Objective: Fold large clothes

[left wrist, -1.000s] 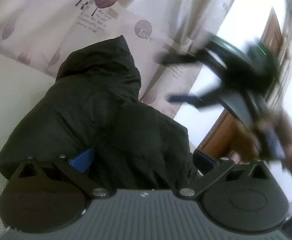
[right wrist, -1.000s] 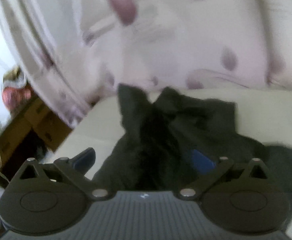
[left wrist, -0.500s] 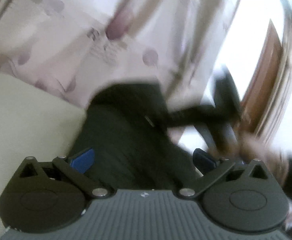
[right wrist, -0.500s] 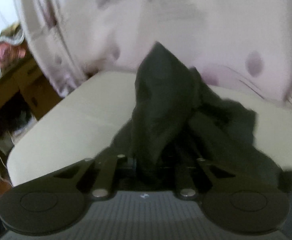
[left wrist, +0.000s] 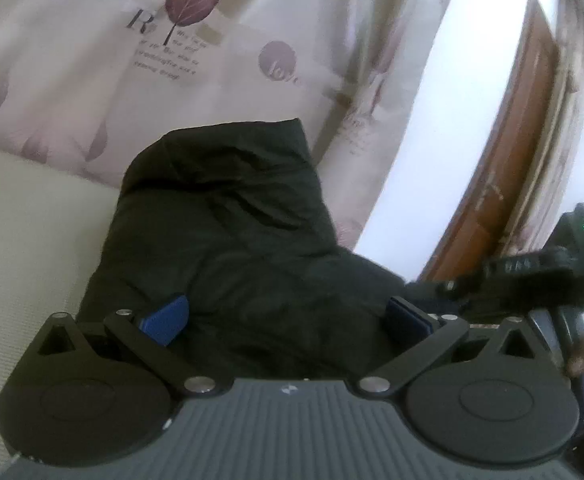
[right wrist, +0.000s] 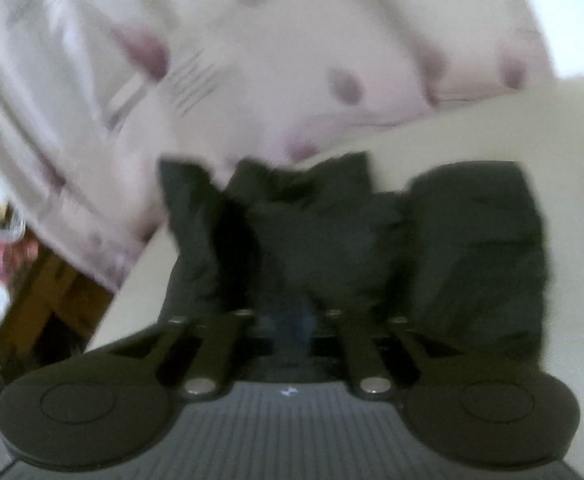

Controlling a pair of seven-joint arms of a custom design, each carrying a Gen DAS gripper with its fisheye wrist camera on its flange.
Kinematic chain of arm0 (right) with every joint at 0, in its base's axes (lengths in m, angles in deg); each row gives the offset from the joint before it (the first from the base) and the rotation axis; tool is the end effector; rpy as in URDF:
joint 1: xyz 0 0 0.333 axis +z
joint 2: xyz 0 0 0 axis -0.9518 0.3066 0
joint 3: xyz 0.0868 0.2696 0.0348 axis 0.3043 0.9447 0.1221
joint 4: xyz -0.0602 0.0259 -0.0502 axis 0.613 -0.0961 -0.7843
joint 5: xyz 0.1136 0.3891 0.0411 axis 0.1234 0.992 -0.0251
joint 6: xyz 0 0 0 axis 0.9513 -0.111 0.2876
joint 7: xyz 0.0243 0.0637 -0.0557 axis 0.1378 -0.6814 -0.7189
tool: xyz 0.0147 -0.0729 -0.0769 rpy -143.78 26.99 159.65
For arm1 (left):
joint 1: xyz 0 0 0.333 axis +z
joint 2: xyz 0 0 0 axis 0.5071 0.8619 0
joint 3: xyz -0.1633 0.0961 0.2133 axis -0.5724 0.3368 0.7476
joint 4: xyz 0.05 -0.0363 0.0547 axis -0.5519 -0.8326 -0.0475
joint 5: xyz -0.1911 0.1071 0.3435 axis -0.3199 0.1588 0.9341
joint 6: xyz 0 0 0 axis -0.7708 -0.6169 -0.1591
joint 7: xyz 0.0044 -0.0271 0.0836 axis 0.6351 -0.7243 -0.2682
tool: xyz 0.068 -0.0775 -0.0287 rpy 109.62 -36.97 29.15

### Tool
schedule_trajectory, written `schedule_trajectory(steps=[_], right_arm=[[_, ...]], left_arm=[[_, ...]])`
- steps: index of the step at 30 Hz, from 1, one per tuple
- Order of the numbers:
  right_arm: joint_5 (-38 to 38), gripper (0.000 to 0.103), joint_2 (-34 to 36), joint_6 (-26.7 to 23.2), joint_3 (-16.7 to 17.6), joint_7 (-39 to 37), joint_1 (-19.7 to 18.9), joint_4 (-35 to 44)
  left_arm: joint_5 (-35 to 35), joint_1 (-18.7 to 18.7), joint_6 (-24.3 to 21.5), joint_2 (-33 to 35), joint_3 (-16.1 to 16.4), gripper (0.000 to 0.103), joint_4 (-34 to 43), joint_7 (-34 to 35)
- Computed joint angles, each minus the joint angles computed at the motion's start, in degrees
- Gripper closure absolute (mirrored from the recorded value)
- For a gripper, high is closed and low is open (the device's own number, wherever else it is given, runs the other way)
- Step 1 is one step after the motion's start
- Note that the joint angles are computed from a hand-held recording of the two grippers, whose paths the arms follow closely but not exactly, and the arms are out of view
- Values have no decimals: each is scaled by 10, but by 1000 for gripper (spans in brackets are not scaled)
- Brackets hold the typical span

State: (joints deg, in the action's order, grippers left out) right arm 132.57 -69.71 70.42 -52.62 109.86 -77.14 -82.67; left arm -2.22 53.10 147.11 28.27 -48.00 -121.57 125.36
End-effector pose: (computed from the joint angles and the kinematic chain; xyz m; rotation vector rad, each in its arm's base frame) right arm 0.6663 -0.0200 0.4723 -1.7259 1.2417 0.1202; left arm 0.4588 -0.2255 0.4517 -1.8116 1.3995 -1.4675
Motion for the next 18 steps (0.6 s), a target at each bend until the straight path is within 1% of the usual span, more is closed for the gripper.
schedule_trajectory(steps=[1,2,3,4,5,7,8,9,11,13,15,17,18], right_arm=[[0,30,6,0,-2,18,-2,8],[0,0,13,-2,-4,31,-4,16],[2,0,17,-3,-2,42,-5,20],[-3,0,29,-16,0,60,-5,36],[-3,0,39,-34,4,72,-8,48],[-12,0,44,-41,14,83,0,57],[-27,0,49,-36,20,92,9,65],[-33,0,39,-33,22,84,15,54],[-46,0,50,-20,32,72,33,72],[-56,2,80,-22,42,77,47,116],[-75,1,118,-8,49,111,64,171],[-111,1,164,-19,54,154,74,240],[-127,1,174,-14,55,173,80,254]], left_arm=[[21,-29,10,2,30,0,-9,-11],[42,-58,17,6,61,0,-16,-20],[57,-79,20,9,84,0,-19,-24],[79,-102,26,13,110,0,-22,-32],[93,-118,35,18,128,0,-24,-35],[107,-138,49,31,147,0,-24,-31],[108,-147,54,31,153,0,-27,-27],[111,-155,57,31,161,0,-30,-24],[115,-171,66,33,177,0,-36,-19],[136,-192,76,37,204,0,-40,-36],[153,-209,82,43,226,0,-39,-43],[144,-220,80,48,236,0,-36,-30],[140,-227,83,51,241,0,-34,-26]])
